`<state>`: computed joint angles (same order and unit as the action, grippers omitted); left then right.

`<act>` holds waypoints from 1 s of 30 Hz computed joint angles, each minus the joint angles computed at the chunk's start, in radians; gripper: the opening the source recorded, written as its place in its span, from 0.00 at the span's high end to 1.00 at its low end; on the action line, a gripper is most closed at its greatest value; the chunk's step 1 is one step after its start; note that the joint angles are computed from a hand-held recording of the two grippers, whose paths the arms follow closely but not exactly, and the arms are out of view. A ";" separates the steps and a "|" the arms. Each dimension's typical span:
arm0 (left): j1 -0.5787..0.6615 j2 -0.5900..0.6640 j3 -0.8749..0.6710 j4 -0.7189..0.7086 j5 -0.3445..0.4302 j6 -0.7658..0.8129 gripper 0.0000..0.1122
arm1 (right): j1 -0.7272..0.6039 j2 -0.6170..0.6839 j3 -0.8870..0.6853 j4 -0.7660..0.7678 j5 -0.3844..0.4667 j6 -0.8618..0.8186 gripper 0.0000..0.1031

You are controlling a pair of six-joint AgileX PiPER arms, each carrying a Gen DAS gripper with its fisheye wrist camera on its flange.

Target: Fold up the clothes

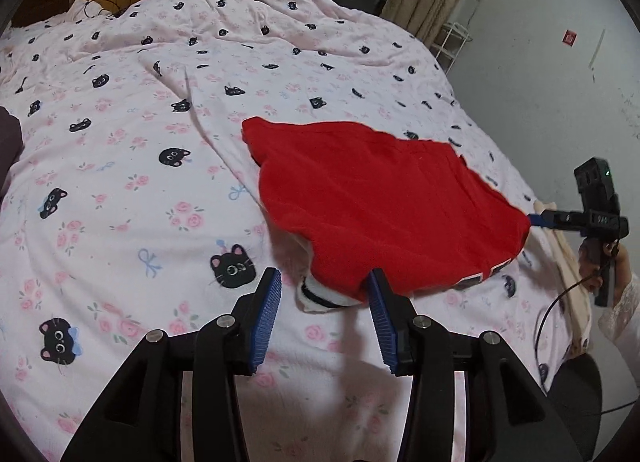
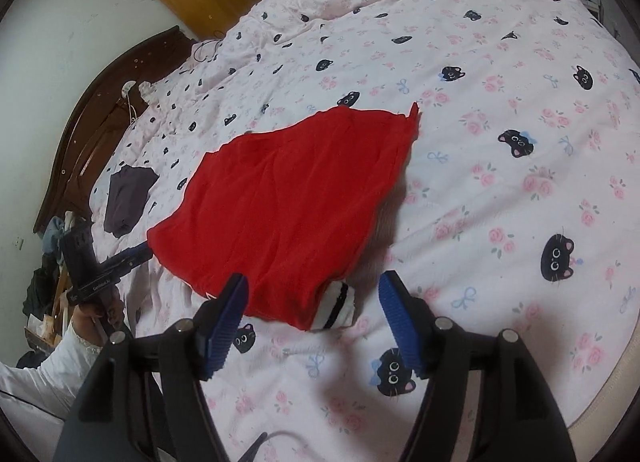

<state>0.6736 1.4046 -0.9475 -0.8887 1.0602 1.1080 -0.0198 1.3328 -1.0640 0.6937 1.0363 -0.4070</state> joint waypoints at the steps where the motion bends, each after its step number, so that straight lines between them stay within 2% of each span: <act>1: 0.007 -0.001 -0.002 -0.015 0.013 -0.002 0.64 | 0.005 -0.002 0.002 -0.010 -0.003 0.010 0.30; 3: 0.016 -0.002 -0.004 -0.036 0.032 -0.005 0.61 | 0.010 -0.006 0.010 -0.018 -0.010 0.019 0.29; 6: 0.002 0.005 -0.003 -0.031 0.005 -0.028 0.57 | 0.018 -0.007 0.038 -0.012 -0.036 0.019 0.26; 11: -0.018 0.049 0.011 -0.009 -0.023 -0.075 0.57 | 0.038 0.019 0.099 0.059 -0.094 -0.023 0.26; 14: -0.019 0.053 0.035 -0.018 -0.042 -0.076 0.57 | 0.082 0.041 0.121 0.047 -0.141 -0.016 0.26; 15: -0.016 0.054 0.041 -0.024 -0.044 -0.075 0.57 | 0.094 0.047 0.123 0.038 -0.149 -0.010 0.29; 18: -0.021 0.047 0.047 -0.004 -0.058 -0.094 0.57 | 0.116 0.057 0.131 0.007 -0.166 0.013 0.65; 22: -0.037 0.034 0.046 0.058 -0.079 -0.143 0.61 | 0.046 0.053 0.162 0.094 -0.125 -0.059 0.70; 25: -0.033 0.016 0.054 0.087 -0.084 -0.155 0.62 | 0.026 0.055 0.167 0.101 -0.103 -0.070 0.70; 30: -0.047 -0.071 0.080 0.120 -0.117 -0.183 0.62 | 0.017 0.058 0.169 0.105 -0.082 -0.037 0.65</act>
<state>0.6267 1.3337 -0.8676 -0.7683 0.9432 0.9247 -0.0027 1.3912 -0.8952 0.7991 0.9544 -0.4442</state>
